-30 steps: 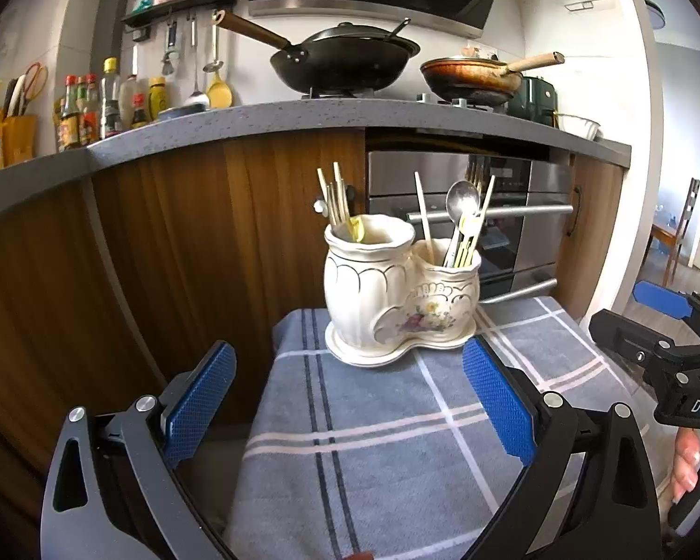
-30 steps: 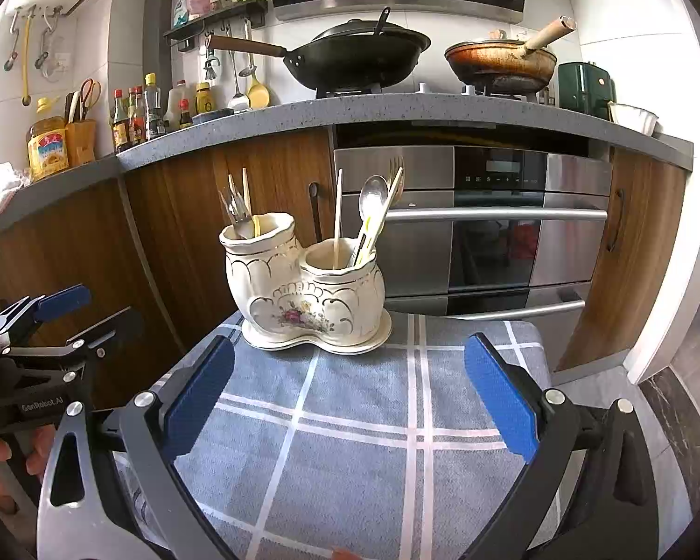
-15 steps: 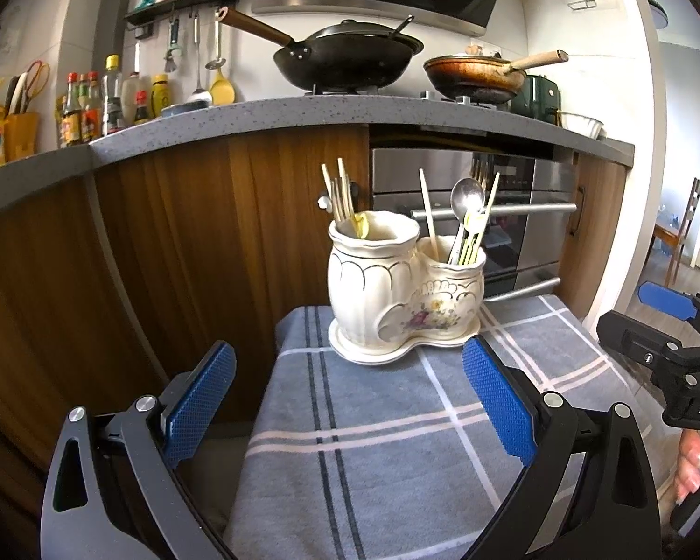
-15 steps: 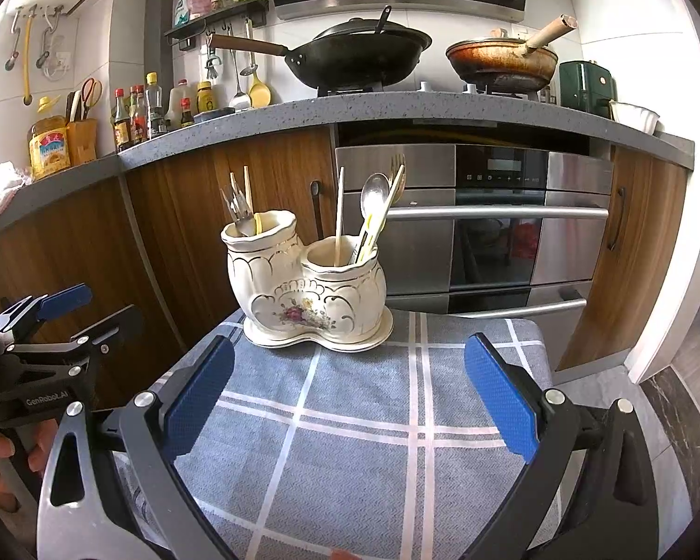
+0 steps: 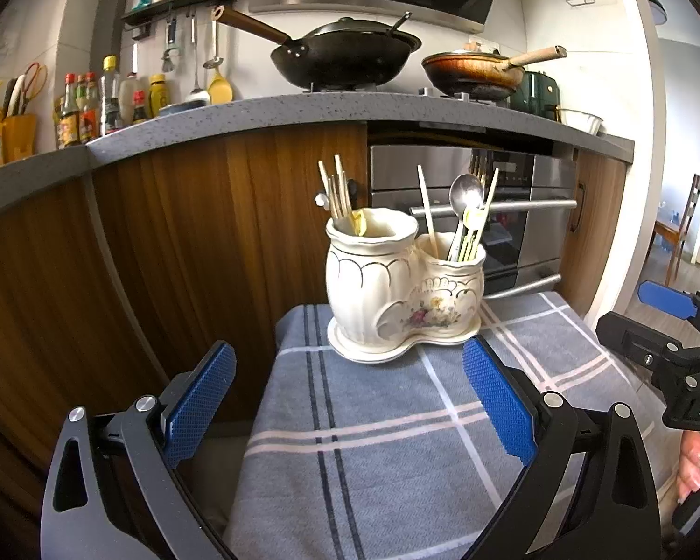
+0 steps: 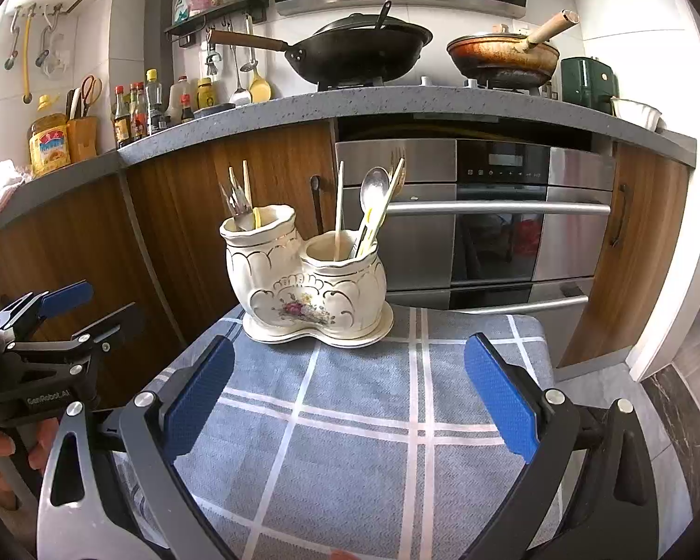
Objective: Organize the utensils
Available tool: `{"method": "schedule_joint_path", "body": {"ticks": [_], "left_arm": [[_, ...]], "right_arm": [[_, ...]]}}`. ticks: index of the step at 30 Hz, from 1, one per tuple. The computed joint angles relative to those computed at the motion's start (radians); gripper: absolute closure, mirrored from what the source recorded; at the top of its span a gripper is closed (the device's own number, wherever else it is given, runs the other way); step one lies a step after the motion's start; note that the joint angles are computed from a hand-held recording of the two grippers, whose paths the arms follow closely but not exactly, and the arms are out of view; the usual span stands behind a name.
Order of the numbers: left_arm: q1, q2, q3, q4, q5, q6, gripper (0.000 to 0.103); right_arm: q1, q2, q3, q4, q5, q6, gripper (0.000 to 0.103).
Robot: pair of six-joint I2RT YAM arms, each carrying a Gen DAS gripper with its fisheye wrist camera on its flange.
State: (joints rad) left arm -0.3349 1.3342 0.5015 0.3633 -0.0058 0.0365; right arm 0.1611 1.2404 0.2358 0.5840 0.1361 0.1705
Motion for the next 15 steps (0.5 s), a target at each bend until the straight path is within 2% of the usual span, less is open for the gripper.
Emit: {"method": "schedule_joint_path", "body": {"ticks": [15], "left_arm": [[0.001, 0.021, 0.008, 0.005, -0.001, 0.005, 0.006]], "right_arm": [[-0.006, 0.008, 0.006, -0.004, -0.015, -0.003, 0.006]]}}
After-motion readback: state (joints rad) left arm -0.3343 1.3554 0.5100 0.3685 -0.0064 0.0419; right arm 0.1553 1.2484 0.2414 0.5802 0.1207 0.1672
